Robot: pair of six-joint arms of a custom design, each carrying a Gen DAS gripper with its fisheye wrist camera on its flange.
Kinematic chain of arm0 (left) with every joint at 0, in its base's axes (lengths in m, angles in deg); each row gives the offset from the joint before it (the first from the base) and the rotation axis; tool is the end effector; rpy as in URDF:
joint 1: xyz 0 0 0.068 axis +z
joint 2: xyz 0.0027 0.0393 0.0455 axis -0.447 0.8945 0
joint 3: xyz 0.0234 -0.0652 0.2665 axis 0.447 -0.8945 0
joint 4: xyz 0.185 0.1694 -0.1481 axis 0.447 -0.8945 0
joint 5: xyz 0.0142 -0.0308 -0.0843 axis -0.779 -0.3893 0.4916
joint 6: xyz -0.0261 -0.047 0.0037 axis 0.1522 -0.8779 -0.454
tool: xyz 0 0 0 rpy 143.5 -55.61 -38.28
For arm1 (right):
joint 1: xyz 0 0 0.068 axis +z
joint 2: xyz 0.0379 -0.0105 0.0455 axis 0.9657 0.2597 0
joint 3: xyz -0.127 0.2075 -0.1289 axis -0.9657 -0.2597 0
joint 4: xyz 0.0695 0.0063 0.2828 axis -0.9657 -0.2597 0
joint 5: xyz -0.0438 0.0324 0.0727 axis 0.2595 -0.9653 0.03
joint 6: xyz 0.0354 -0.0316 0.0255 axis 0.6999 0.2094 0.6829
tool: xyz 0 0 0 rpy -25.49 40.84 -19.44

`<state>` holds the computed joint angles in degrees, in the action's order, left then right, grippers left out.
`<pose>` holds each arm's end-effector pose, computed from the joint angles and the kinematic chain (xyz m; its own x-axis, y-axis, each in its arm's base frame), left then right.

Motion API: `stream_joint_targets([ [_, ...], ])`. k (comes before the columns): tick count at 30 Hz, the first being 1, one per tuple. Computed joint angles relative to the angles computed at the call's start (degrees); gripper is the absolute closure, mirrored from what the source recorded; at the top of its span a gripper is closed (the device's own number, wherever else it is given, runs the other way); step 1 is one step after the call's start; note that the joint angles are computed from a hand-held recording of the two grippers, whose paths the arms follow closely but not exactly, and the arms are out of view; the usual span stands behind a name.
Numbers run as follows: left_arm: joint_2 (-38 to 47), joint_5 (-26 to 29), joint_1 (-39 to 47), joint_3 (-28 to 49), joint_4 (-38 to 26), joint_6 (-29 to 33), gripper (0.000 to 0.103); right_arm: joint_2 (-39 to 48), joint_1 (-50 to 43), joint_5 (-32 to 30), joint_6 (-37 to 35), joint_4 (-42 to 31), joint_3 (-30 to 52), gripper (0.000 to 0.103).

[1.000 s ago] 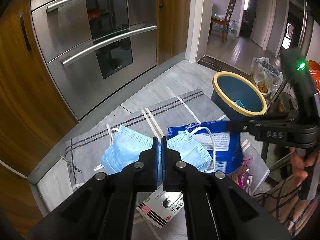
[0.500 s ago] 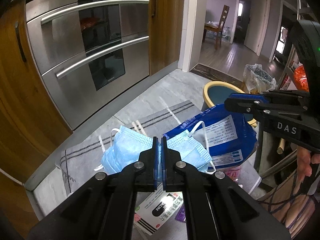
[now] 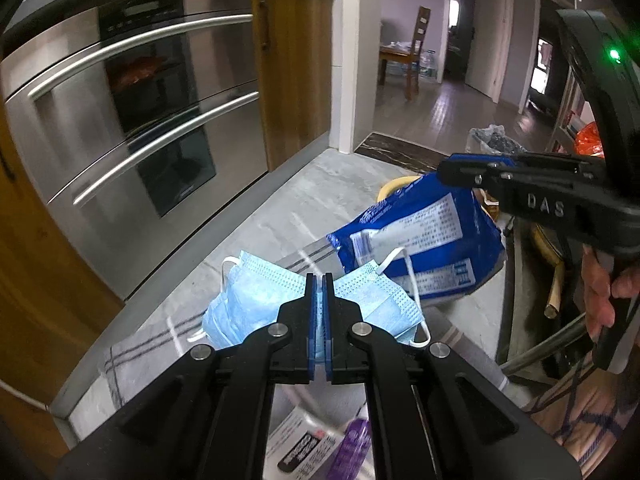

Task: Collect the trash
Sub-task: 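Carry the blue mask and blue snack bag over the teal bin, then open both grippers to drop the mask and snack bag into the bin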

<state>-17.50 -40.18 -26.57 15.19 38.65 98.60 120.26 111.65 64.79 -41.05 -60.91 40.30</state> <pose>0.2870 -0.0112 0.2907 -0.6278 0.3237 -0.7079 0.4522 0.8919 0.0067 0.3090 0.2167 0.3360 -0.7216 -0.0395 -0.6912 -0.1154 0.9913 0.0639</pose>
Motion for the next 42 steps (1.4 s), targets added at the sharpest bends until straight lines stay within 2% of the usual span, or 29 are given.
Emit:
stream_joint_targets([
  [9,9.53,-4.55,-11.03,7.22,3.55,-3.63,0.100,-2.83,-11.05,-1.24,0.96,2.67,-4.55,0.091],
  [14,15.85,-5.92,-16.27,12.54,4.49,-5.94,0.100,-2.53,-16.67,1.33,-1.34,4.75,-6.09,0.091],
  [21,24.17,-9.39,-23.55,18.54,6.63,-5.14,0.100,-0.50,-24.80,0.36,-2.14,6.07,-9.24,0.091],
  [26,31.53,-12.57,-27.69,23.03,8.59,-4.26,0.100,1.16,-29.60,-2.02,0.31,5.43,-10.13,0.091],
  [32,42.85,-13.43,-30.08,31.41,7.48,-7.48,0.100,2.92,-31.05,-4.06,0.29,5.75,-10.29,0.091],
  [37,46.53,-15.39,-31.47,33.23,9.04,-5.90,0.100,4.72,-31.38,-4.84,-0.44,6.68,-10.11,0.091],
  [42,49.16,-15.67,-31.52,35.78,8.39,-6.82,0.098,7.09,-31.82,-6.59,-0.22,7.83,-9.77,0.091],
])
